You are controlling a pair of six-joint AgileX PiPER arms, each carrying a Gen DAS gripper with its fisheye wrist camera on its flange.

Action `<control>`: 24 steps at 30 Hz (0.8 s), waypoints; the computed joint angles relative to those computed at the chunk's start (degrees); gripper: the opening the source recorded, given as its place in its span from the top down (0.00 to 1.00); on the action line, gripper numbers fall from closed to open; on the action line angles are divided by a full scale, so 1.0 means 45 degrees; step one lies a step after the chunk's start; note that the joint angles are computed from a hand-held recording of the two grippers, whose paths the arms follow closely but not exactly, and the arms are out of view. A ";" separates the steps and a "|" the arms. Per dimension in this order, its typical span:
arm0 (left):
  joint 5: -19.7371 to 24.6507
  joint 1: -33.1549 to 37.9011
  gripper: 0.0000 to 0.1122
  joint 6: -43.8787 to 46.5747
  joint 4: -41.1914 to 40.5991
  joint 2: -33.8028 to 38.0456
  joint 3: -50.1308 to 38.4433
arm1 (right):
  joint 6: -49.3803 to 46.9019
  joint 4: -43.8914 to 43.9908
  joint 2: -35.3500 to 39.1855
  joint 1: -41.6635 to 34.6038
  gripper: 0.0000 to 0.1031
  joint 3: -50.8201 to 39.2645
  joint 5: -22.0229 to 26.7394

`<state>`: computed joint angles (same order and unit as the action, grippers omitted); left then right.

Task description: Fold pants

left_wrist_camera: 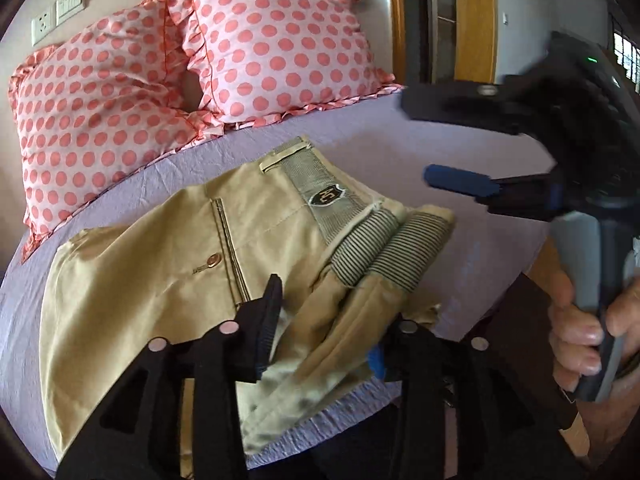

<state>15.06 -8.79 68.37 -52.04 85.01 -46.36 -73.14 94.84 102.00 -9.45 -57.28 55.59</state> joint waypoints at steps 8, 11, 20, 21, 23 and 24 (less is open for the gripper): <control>0.5576 0.6650 0.39 0.2715 -0.2267 -0.0184 -0.1316 | 0.3574 -0.3918 0.1616 0.1693 0.28 -0.3157 -0.1011; 0.4848 0.8012 0.40 0.0042 -0.0303 0.1721 -0.3648 | 0.4118 -0.4683 0.1815 0.2119 0.30 -0.3737 -0.1632; 1.0174 0.9378 0.41 -0.4018 0.2148 0.6931 -1.0085 | 0.5334 -0.5477 0.2916 0.2213 0.37 -0.5483 -0.0775; 1.0683 0.9312 0.41 -0.4031 0.2097 0.7197 -1.0479 | 0.5501 -0.5564 0.3039 0.2205 0.37 -0.5696 -0.0637; 1.1084 0.8975 0.37 -0.4430 0.2163 0.7682 -1.1272 | 0.5950 -0.5768 0.3320 0.2230 0.37 -0.6208 -0.0368; 1.1267 0.8825 0.36 -0.4647 0.2207 0.7963 -1.1754 | 0.6079 -0.5809 0.3473 0.2225 0.41 -0.6418 -0.0178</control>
<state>65.77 30.92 47.46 -42.11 120.85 -99.25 -45.79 68.70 117.63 0.56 -86.17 54.79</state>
